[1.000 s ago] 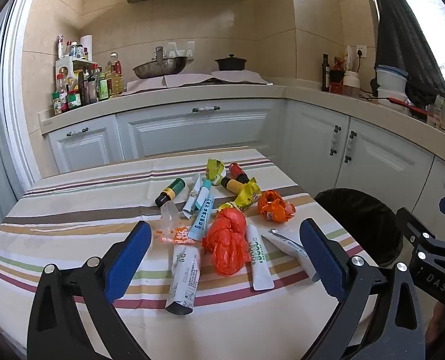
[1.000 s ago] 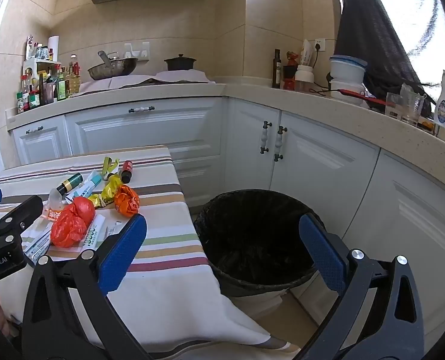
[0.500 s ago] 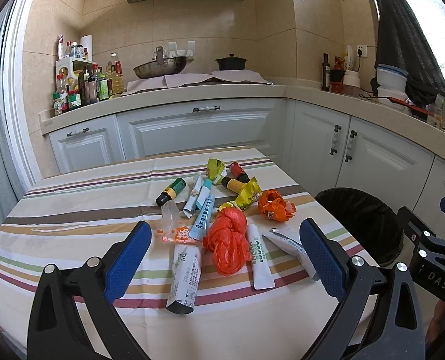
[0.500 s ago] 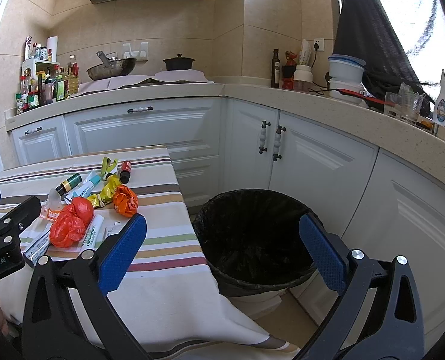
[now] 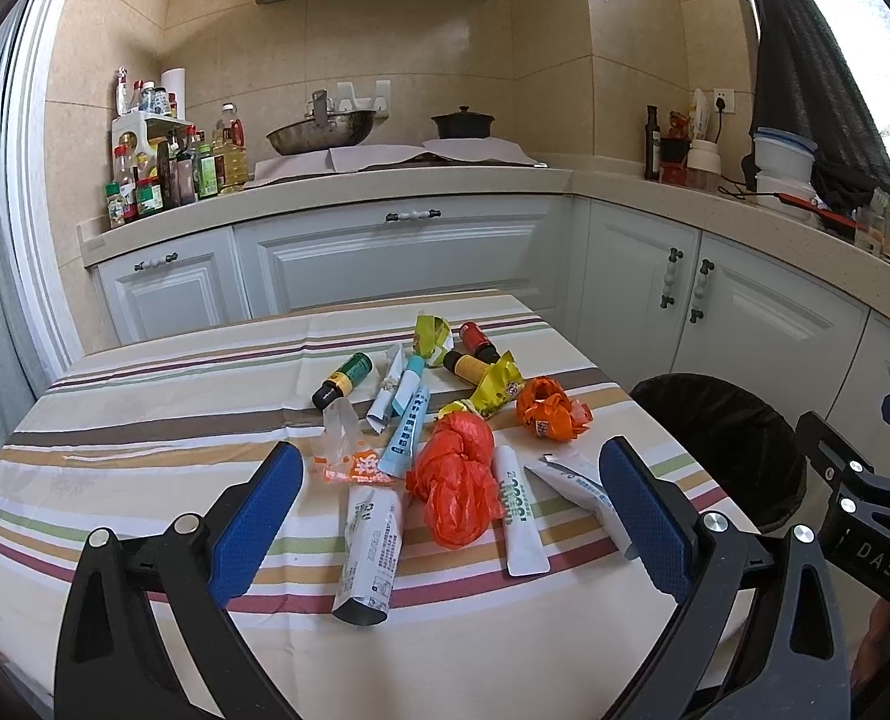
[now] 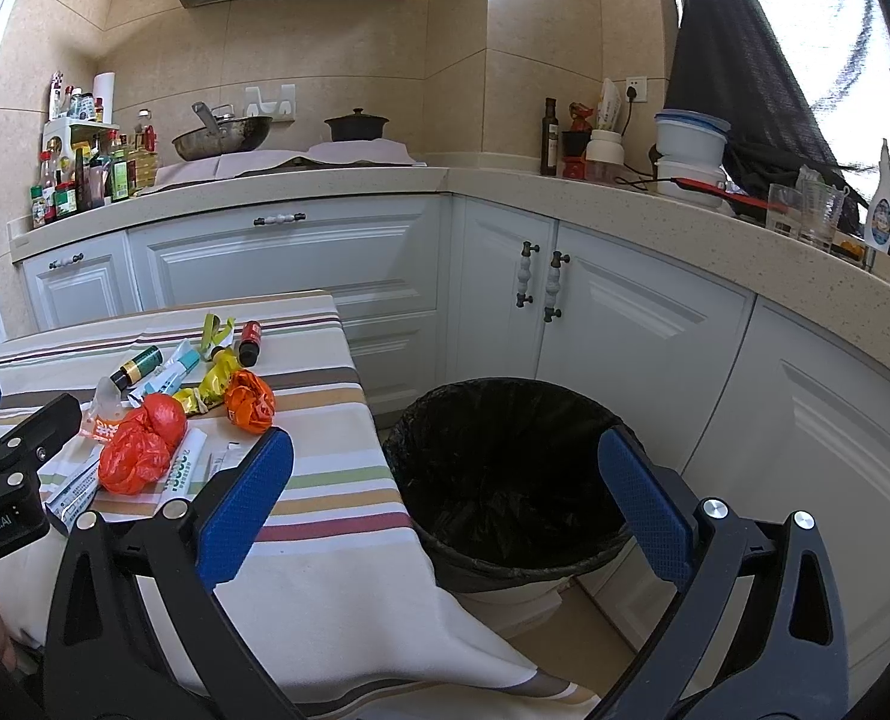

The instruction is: Collect trash

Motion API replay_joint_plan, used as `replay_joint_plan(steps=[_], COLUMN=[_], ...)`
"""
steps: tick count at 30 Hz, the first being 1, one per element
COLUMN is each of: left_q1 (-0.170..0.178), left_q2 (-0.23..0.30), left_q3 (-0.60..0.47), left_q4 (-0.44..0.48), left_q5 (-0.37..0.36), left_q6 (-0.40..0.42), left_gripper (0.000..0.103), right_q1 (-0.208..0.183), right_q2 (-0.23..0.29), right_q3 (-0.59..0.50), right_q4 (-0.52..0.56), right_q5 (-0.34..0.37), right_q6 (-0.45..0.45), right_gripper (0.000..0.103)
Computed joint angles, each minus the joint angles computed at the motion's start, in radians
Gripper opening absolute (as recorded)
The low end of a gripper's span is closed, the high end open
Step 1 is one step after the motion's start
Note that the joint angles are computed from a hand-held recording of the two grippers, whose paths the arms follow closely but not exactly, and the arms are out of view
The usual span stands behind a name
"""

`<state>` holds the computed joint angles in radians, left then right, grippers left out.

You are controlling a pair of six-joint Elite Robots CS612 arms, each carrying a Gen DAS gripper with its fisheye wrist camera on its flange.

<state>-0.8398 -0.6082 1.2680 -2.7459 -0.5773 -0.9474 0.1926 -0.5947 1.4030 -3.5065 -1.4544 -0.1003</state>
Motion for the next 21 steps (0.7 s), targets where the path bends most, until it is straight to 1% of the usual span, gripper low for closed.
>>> replay_joint_plan(steps=[21], left_q1=[0.001], left_q2=[-0.001], left_q3=[0.005], left_q4=[-0.002], left_q5=[-0.001], left_q6=[-0.003], left_gripper=[0.096], right_q1=[-0.001], right_q2=[0.000], right_q3=[0.000], right_q4=[-0.001], right_q5=[0.000], right_q6=[-0.001], right_gripper=[0.099])
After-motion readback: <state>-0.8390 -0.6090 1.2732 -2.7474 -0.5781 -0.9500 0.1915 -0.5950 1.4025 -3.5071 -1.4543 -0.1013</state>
